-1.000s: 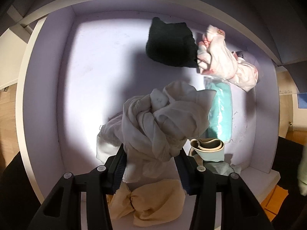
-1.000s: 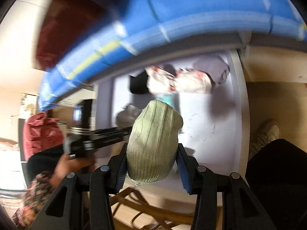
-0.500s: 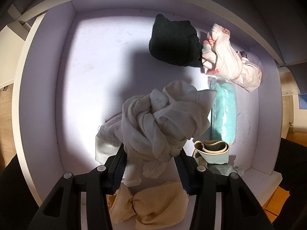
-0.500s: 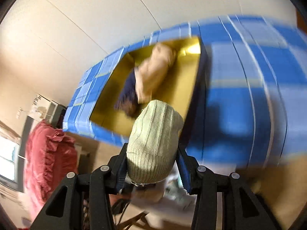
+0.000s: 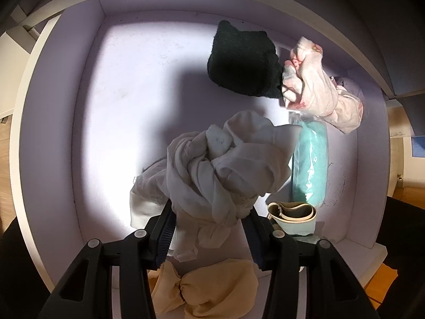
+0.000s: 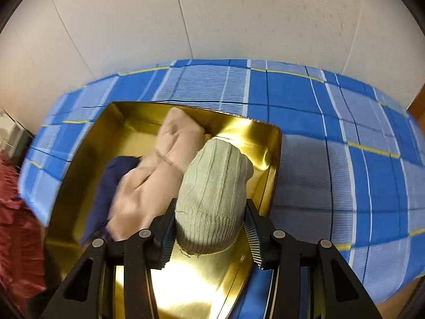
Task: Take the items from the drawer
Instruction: 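Lift the green beanie with the right tool and release it into the gold tray, then return the right tool down to the clothes in the drawer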
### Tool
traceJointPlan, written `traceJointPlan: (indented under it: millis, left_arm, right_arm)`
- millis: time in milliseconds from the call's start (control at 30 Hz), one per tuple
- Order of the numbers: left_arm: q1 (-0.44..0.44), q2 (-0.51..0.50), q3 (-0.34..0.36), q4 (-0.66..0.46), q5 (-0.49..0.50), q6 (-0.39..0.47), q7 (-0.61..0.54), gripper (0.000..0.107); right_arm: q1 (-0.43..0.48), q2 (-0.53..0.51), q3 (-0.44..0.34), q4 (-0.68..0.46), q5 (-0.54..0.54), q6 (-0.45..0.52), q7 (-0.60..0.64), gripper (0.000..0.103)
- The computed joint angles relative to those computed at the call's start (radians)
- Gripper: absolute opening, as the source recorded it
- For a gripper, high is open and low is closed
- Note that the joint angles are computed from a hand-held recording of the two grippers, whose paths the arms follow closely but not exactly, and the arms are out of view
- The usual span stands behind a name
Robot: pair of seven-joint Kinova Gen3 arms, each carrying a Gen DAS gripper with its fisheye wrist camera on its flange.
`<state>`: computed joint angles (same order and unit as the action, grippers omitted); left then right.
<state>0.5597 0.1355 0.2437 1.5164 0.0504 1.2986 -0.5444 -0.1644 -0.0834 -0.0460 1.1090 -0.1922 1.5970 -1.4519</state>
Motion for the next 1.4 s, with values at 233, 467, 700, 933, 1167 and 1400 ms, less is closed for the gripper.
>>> traceJointPlan:
  millis: [233, 467, 700, 933, 1167, 1400]
  left_arm:
    - [0.004, -0.001, 0.001, 0.007, -0.008, -0.007, 0.002, 0.049]
    - [0.009, -0.004, 0.002, 0.007, -0.015, -0.006, 0.015, 0.052]
    - [0.012, -0.003, 0.003, 0.015, -0.031, -0.017, 0.026, 0.053]
    - [0.014, -0.021, 0.006, 0.037, -0.030, -0.037, 0.041, 0.054]
    - [0.016, -0.038, 0.013, 0.047, -0.034, -0.038, 0.048, 0.048]
    - [0.008, -0.077, 0.023, 0.062, -0.025, -0.039, 0.077, 0.047]
  right_arm:
    - [-0.025, 0.001, -0.024, 0.045, 0.085, -0.085, -0.029, 0.050]
    - [0.009, -0.110, 0.055, 0.131, -0.028, -0.150, 0.074, 0.060]
    - [0.032, -0.252, 0.236, 0.267, -0.206, -0.152, 0.193, 0.060]
    - [-0.021, -0.406, 0.461, 0.413, -0.357, -0.085, 0.310, 0.069]
    - [-0.102, -0.564, 0.485, 0.606, -0.306, -0.037, 0.374, 0.070]
    - [-0.083, -0.524, 0.422, 0.751, -0.275, 0.026, 0.337, 0.070]
